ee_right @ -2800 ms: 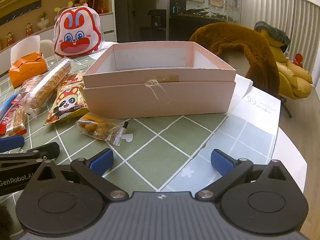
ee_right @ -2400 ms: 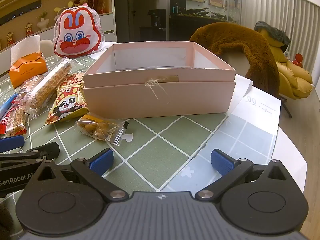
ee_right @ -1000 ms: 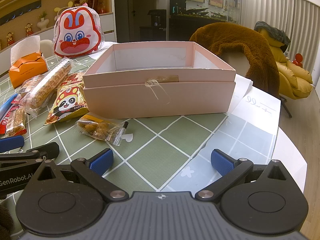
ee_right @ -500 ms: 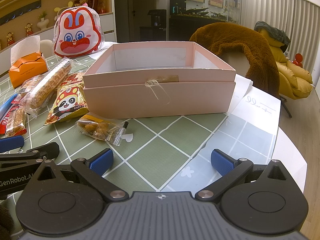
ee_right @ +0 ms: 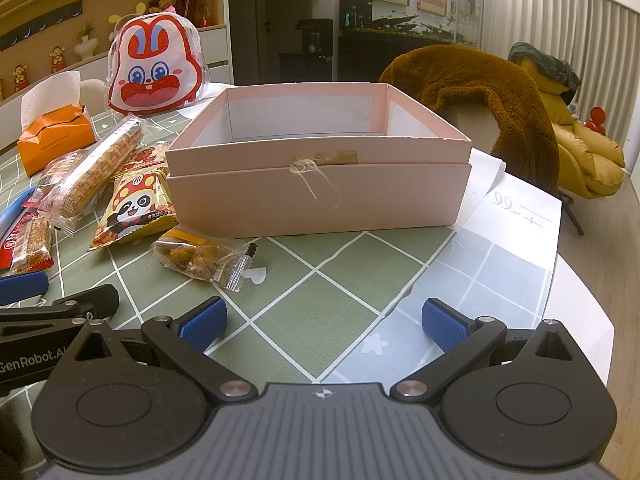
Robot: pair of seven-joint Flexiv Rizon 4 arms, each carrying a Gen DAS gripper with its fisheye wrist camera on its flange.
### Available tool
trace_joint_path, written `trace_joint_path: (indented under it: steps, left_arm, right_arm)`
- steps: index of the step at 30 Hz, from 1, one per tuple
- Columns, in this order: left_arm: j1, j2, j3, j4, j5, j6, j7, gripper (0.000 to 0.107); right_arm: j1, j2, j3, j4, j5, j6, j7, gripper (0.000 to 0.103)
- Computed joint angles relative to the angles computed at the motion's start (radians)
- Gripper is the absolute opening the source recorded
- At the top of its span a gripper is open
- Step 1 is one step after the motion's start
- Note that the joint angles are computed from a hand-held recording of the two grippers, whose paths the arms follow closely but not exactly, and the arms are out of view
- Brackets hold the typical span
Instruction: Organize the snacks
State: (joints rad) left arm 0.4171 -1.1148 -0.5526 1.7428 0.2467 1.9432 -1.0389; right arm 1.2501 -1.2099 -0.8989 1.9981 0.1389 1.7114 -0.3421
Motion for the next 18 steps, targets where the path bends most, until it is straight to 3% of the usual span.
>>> trace_joint_path:
  steps: [7, 11, 15, 18]
  left_arm:
    - [-0.005, 0.0, 0.009, -0.001, 0.002, 0.006, -0.005, 0.085]
    - [-0.002, 0.0, 0.005, -0.002, 0.001, -0.002, -0.007, 0.084]
    - [-0.01, 0.034, 0.013, 0.01, -0.026, -0.05, -0.003, 0.084]
    - [-0.009, 0.06, 0.008, 0.02, -0.064, -0.103, 0.007, 0.083]
  right_arm:
    - [-0.005, 0.006, 0.008, 0.007, 0.004, 0.019, -0.006, 0.103]
    - [-0.063, 0.1, 0.075, 0.02, -0.034, 0.028, -0.093, 0.103]
    - [-0.16, 0.249, 0.181, 0.019, -0.109, -0.064, -0.166, 0.103]
    - [-0.174, 0.271, 0.196, 0.028, -0.145, -0.077, -0.157, 0.103]
